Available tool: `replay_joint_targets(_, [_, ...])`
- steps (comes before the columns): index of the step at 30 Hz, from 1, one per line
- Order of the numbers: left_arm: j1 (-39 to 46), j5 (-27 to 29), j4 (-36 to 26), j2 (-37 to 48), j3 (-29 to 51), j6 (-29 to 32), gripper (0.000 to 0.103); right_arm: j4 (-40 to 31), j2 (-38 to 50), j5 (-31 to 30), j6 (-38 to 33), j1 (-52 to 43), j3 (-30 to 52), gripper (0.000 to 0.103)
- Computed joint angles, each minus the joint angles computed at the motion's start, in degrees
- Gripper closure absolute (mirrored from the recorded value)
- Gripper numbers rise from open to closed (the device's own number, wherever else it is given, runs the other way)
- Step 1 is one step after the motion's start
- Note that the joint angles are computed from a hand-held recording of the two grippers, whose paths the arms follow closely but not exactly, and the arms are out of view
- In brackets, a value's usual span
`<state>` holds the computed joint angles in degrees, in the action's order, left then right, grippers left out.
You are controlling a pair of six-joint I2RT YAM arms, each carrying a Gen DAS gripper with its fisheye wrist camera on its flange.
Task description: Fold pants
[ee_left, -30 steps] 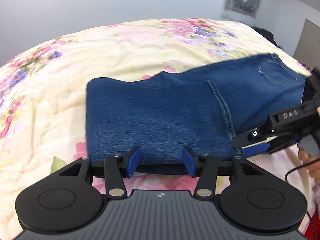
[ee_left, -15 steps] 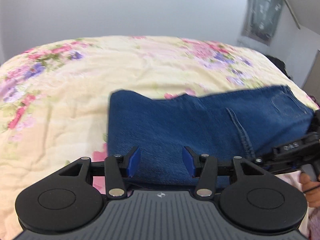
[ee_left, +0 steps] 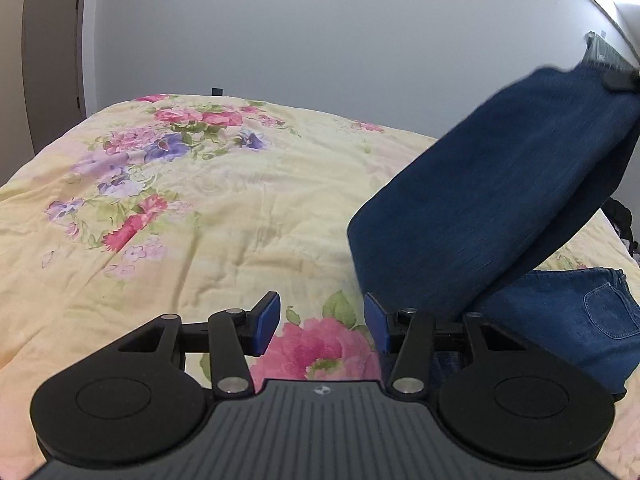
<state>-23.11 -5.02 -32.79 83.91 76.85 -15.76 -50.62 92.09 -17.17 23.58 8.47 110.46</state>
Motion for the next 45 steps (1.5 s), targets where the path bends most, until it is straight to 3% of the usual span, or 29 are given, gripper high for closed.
replay_joint_targets(3, [-2.5,-0.4,0.5,2.7,1.9,-1.3,0.046,-10.6,4.9,0.8,-5.7,-5.2,17.2,0.095])
replay_joint_targets(5, [-4.5,-0.5,1.2,5.2,3.5,-2.0,0.046,-18.4,6.5,-3.0,-10.6,-14.0,26.1,0.095])
replay_joint_targets(7, [-6.2,-0.3,1.9,8.0,5.4,-2.3,0.046,-22.4,7.2,-6.8,-15.6,-23.0,29.2,0.095])
replay_joint_targets(10, [-8.8,0.0,2.7,13.0,8.5,-2.3,0.047,-22.2,7.3,-12.4,-23.0,-37.4,23.8,0.095])
replay_joint_targets(12, [-10.3,0.7,2.6,16.9,11.0,-2.3,0.053,-19.4,8.1,-13.8,-27.8,-46.2,15.5,0.095])
replay_joint_targets(15, [-12.3,1.5,1.6,22.5,15.3,-2.4,0.062,-10.5,11.5,-9.2,-31.3,-54.5,1.0,0.095])
replay_joint_targets(18, [-14.4,1.9,0.4,27.9,20.2,-2.8,0.067,-2.3,18.4,-2.8,-29.9,-59.4,-8.6,0.095])
replay_joint_targets(21, [-15.9,2.7,0.4,32.6,24.9,-3.0,0.071,4.6,22.5,-5.3,-28.9,-63.0,-15.4,0.095])
replay_joint_targets(24, [-17.6,3.2,-0.9,37.7,30.7,-2.2,0.074,6.6,24.4,-8.9,-31.0,-64.4,-16.4,0.095])
replay_joint_targets(29, [-20.7,-1.9,-9.0,47.1,42.0,-1.9,0.078,3.0,25.2,-9.1,-33.2,-63.5,-13.2,0.095])
replay_joint_targets(32, [-20.4,-1.6,-8.4,46.8,41.3,-3.7,0.078,0.7,24.8,-8.8,-33.4,-62.5,-10.0,0.095])
replay_joint_targets(37, [-19.6,0.4,-5.7,44.5,38.5,-6.2,0.078,-0.6,21.2,-17.3,-34.4,-62.8,-2.6,0.095])
replay_joint_targets(39, [-20.0,0.5,-7.6,45.8,40.3,-5.7,0.078,-2.1,22.4,-18.8,-35.4,-63.5,1.3,0.095])
replay_joint_targets(42, [-21.5,-1.8,-8.0,47.1,40.8,-4.1,0.078,-4.1,27.1,-12.4,-38.4,-63.6,2.3,0.097])
replay_joint_targets(45, [-22.0,-2.9,-9.5,48.2,42.7,-4.6,0.078,2.0,30.8,-7.1,-35.7,-64.0,-4.9,0.097])
